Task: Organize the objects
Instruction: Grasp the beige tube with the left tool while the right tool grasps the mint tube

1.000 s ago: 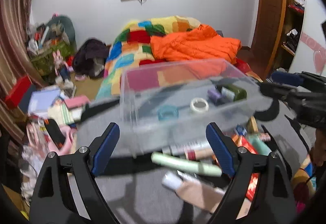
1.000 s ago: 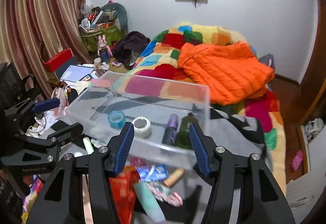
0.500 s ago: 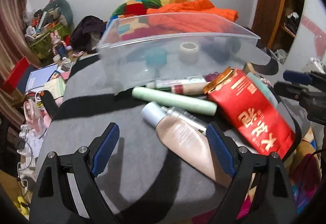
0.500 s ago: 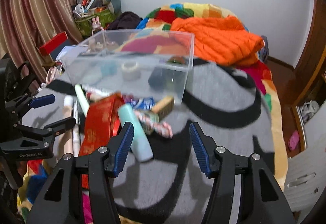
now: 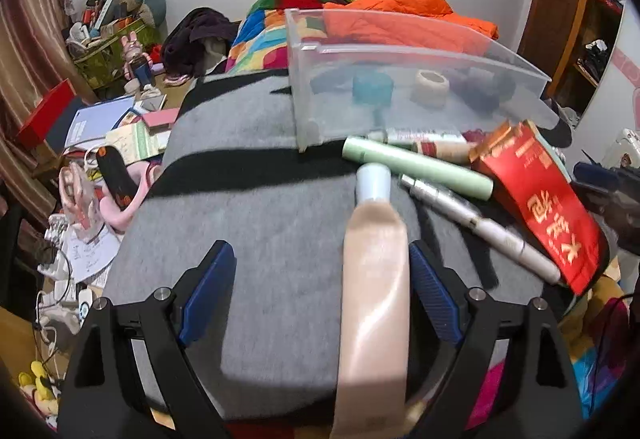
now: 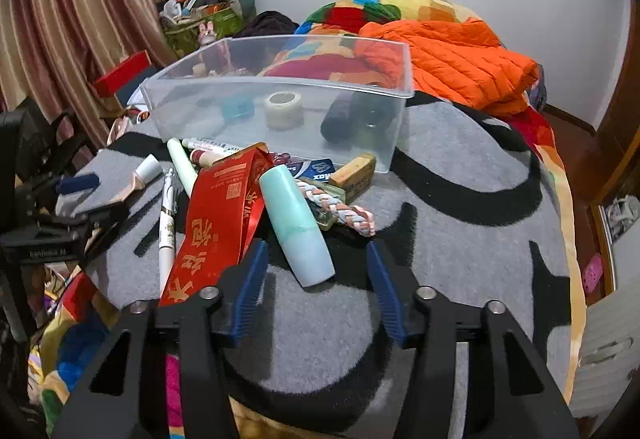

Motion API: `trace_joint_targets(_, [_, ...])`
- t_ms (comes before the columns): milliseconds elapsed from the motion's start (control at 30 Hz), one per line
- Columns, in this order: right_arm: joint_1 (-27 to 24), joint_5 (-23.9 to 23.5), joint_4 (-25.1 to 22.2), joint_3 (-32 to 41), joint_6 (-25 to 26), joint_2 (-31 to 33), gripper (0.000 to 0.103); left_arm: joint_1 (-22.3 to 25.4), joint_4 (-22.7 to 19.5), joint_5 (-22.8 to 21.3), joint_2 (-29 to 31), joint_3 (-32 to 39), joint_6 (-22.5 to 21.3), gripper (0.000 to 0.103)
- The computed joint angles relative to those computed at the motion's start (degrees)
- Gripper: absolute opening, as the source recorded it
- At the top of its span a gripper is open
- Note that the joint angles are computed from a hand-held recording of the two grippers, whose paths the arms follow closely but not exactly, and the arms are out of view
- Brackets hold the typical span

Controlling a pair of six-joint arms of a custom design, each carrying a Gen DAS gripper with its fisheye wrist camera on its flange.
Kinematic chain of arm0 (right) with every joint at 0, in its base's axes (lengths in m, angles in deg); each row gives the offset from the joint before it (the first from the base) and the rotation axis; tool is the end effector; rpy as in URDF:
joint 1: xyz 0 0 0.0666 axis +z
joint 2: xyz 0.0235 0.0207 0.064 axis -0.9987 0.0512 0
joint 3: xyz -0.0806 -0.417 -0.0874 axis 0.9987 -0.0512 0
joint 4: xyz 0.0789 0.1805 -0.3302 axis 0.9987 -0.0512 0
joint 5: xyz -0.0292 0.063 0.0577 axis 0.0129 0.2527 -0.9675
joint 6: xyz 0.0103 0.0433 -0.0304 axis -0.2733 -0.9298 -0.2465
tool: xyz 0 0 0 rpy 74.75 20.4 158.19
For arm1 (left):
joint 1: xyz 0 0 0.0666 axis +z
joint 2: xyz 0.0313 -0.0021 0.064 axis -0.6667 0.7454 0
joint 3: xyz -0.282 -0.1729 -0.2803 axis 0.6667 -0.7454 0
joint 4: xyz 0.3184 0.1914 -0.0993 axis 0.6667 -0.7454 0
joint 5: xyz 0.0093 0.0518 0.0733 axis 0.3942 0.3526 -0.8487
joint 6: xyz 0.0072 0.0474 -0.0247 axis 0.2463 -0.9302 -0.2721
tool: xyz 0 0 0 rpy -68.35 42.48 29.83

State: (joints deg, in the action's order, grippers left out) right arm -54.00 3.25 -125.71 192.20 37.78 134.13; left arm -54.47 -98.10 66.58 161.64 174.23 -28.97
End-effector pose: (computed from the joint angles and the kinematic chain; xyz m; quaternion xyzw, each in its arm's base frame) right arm 0.5879 0.3702 0.3886 0.0015 0.9398 0.0434 0.3390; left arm 0.6672 -0.1552 0.3937 0.2198 0.9223 -0.0652 0.3112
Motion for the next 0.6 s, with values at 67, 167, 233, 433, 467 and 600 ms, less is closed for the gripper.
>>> trace_joint_targets(67, [-0.2, -0.4, -0.5, 1.0, 0.6, 0.7, 0.045, -0.4, -1.0, 0.9, 1.5, 2.5, -0.3, 0.087])
trace_joint_targets(167, [-0.4, -0.8, -1.2, 2.3, 1.4, 1.5, 0.045, -0.8, -3.5, 1.8, 4.1, 6.4, -0.6, 0.072])
trace_joint_targets(233, [-0.5, -0.8, -1.8, 3.4, 1.9, 2.2, 0.044, -0.9, -3.8, 2.4, 5.3, 8.1, -0.5, 0.067])
trace_joint_targets(433, [-0.5, -2.4, -3.8, 6.3, 4.1, 4.4, 0.027, -0.9, -4.3, 4.1, 5.4, 8.5, -2.0, 0.032])
trace_joint_targets(467, [-0.3, -2.1, -3.8, 6.3, 4.4, 4.5, 0.025, -0.8, -4.2, 4.2, 5.1, 8.2, -2.0, 0.028])
trace_joint_targets(600, [0.2, -2.1, -1.7, 4.0, 4.5, 3.3, 0.014, -0.1, -3.2, 5.2, 3.8, 6.4, -0.7, 0.024])
